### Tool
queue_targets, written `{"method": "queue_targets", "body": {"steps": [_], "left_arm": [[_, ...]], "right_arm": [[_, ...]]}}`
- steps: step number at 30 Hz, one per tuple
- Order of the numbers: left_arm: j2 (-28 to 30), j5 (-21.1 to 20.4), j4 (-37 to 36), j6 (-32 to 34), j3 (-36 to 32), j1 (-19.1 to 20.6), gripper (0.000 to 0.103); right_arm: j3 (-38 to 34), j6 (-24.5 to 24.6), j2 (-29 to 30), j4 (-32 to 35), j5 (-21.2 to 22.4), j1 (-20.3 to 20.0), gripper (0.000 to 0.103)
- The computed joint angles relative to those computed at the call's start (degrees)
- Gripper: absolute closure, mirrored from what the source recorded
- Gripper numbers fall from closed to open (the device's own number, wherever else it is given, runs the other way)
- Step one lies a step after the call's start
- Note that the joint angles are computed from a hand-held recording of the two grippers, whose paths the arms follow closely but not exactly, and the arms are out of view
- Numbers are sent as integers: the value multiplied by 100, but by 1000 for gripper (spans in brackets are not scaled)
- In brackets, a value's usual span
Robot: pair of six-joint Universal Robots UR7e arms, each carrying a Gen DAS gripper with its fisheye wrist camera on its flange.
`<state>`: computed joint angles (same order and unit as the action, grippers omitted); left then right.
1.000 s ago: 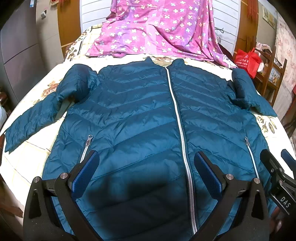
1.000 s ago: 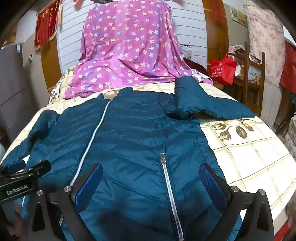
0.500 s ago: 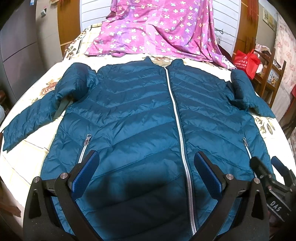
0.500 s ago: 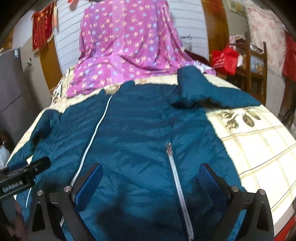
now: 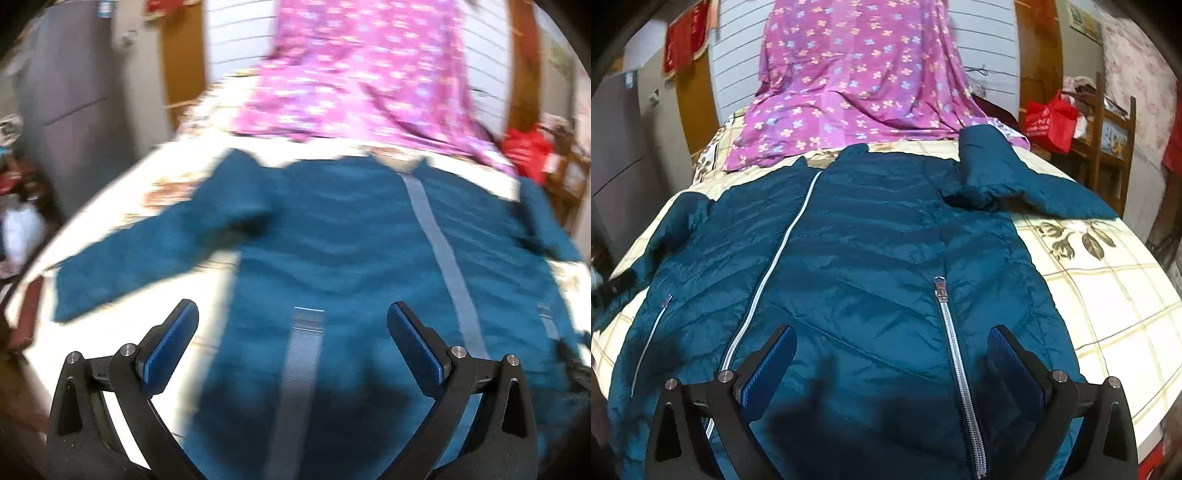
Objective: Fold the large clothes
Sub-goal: 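Grasp the cuff of a jacket sleeve with the left tool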
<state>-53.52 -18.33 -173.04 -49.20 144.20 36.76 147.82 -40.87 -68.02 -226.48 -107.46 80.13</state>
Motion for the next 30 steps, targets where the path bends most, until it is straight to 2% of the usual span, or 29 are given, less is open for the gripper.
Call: {"method": "queue_targets", "body": {"steps": [4,7,10,13,18,20,25,26,27,28,29,30], "left_arm": [[-1527,405,1558,-1020,337,773,0],[-2550,458,2488,-1472,265,1669,0],[-3027,553,2730,-1525,149,2278,1],[-3039,365,1901,-684,42,2851,1],[-2577,-629,172,981,-199,3540,0],[-2383,-716,-496,1450,-168,3601,0],[-2062,-771,-1242,2227,-264,3678,4],[-1931,-795,-1649,2554,-276,3672,18],[-1898,-855,-1969,2861,-265,3678,41],[-1842,-936,-2163,3062,-251,3635,53],[-1873,-1123,-2243,3210,-248,3640,79],[-1883,-1279,-2343,3311,-242,3644,88]], "right_arm": [[14,13,-46,65,17,-29,0],[-16,164,-144,260,26,-84,0],[-44,287,-189,371,19,-119,0],[-75,254,-124,380,-73,-81,0],[-129,122,53,264,-239,17,0],[-148,120,89,263,-291,22,0],[-198,129,137,306,-400,48,0],[-207,137,138,325,-407,49,0],[-214,149,145,337,-413,54,0],[-218,151,155,343,-419,62,0],[-223,146,162,346,-426,68,0],[-228,136,180,336,-437,80,0]]}}
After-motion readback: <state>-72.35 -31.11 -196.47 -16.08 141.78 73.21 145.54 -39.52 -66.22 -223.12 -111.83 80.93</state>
